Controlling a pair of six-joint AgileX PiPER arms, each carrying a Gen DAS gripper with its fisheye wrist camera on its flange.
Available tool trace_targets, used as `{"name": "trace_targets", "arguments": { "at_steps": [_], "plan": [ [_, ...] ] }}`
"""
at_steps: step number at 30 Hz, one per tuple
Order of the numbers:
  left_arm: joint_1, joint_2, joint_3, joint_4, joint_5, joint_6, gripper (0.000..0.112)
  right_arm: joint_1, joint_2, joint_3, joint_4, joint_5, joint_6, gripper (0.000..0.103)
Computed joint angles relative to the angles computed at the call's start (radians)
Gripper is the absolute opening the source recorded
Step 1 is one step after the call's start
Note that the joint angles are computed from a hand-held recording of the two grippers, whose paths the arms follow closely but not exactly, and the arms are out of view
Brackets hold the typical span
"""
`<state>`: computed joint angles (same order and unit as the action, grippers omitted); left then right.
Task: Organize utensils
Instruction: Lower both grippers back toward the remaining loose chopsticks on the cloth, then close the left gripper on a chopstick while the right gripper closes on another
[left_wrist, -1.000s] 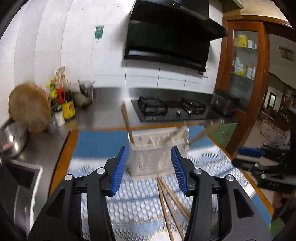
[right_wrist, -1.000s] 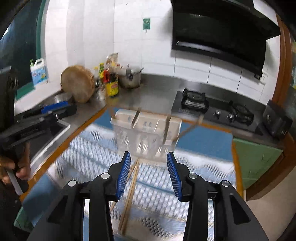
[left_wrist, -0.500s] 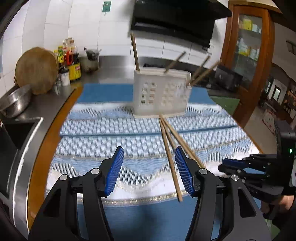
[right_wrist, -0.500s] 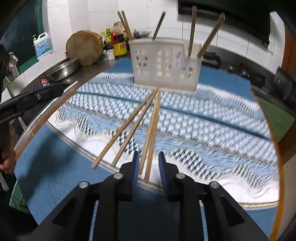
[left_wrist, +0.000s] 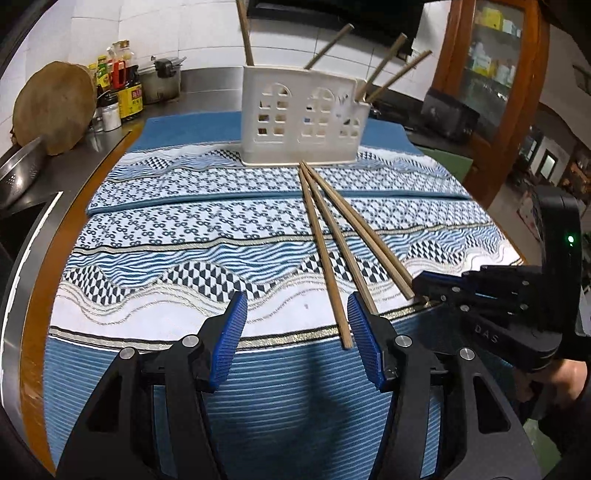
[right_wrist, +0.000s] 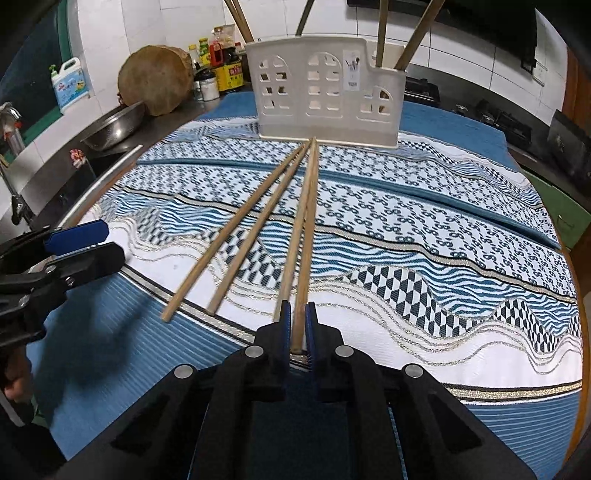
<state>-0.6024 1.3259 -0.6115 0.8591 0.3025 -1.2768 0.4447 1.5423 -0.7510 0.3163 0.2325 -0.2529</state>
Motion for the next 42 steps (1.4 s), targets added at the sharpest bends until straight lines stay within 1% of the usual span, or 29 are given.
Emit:
{"name": "trace_targets", "arguments": {
  "at_steps": [2,7,9,10,11,12,15,19,21,22,23,24,26,27,29,33,37,39,40,41,42],
  "plan": [
    [-0.006,0.013,-0.003,0.0,-0.005,-0.003,0.056,0.0,0.008,-0.002,-0.005,-0.007,0.003,0.008],
    [-0.031,0.053,-0.021,0.035,0.003,-0.043,0.056,0.015,0.025,-0.016,-0.123,-0.018,0.108,0.008],
    [-0.036,0.074,-0.033,0.024,0.003,-0.025,0.049,0.009,0.025,-0.019,-0.118,-0.017,0.101,0.008],
    [-0.036,0.085,-0.041,0.017,0.002,-0.014,0.048,0.006,0.023,-0.018,-0.138,-0.017,0.117,0.008],
    [-0.035,0.092,-0.048,0.005,0.002,0.002,0.044,0.004,0.021,-0.015,-0.171,-0.021,0.148,0.007],
    [-0.034,0.106,-0.058,-0.012,-0.001,0.023,0.043,-0.007,0.016,-0.009,-0.164,-0.024,0.139,0.007],
    [-0.032,0.141,-0.084,-0.024,-0.01,0.042,0.035,-0.055,0.01,0.001,-0.03,-0.019,0.002,0.007],
    [-0.03,0.195,-0.125,-0.046,-0.017,0.071,0.029,-0.09,0.006,0.005,0.003,-0.018,-0.044,0.007],
    [-0.03,0.228,-0.147,-0.044,-0.014,0.071,0.026,-0.112,0.009,0.004,0.11,-0.007,-0.156,0.007],
    [-0.028,0.241,-0.157,-0.054,-0.011,0.079,0.025,-0.115,0.009,0.005,0.137,-0.006,-0.185,0.007],
    [-0.024,0.256,-0.168,-0.068,-0.011,0.093,0.025,-0.112,0.009,0.004,0.124,-0.006,-0.175,0.007],
    [-0.02,0.269,-0.178,-0.072,-0.009,0.1,0.021,-0.109,0.009,0.005,0.105,-0.01,-0.159,0.007],
    [-0.02,0.286,-0.19,-0.043,0.0,0.08,0.019,-0.103,0.01,0.006,0.083,-0.018,-0.141,0.008],
    [-0.02,0.291,-0.198,-0.04,0.009,0.084,0.016,-0.1,0.009,0.008,0.076,-0.022,-0.136,0.008],
    [-0.018,0.301,-0.214,-0.035,0.03,0.089,0.012,-0.103,0.011,0.007,0.101,-0.023,-0.164,0.008],
    [-0.005,0.308,-0.225,-0.059,0.031,0.102,0.012,-0.105,0.013,0.012,0.159,-0.032,-0.218,0.008],
    [-0.023,0.322,-0.232,0.011,0.037,0.027,0.012,-0.105,0.016,0.016,0.192,-0.041,-0.248,0.008],
    [-0.026,0.329,-0.237,0.026,0.036,0.017,0.012,-0.107,0.017,0.014,0.191,-0.04,-0.248,0.007],
    [-0.019,0.329,-0.237,0.012,0.028,0.026,0.011,-0.108,0.017,0.011,0.19,-0.036,-0.249,0.007],
    [-0.013,0.327,-0.237,0.006,0.026,0.026,0.007,-0.108,0.015,0.01,0.175,-0.034,-0.235,0.007],
    [-0.005,0.323,-0.238,-0.017,0.025,0.038,0.006,-0.108,0.009,0.01,0.166,-0.03,-0.225,0.007]
  ]
}}
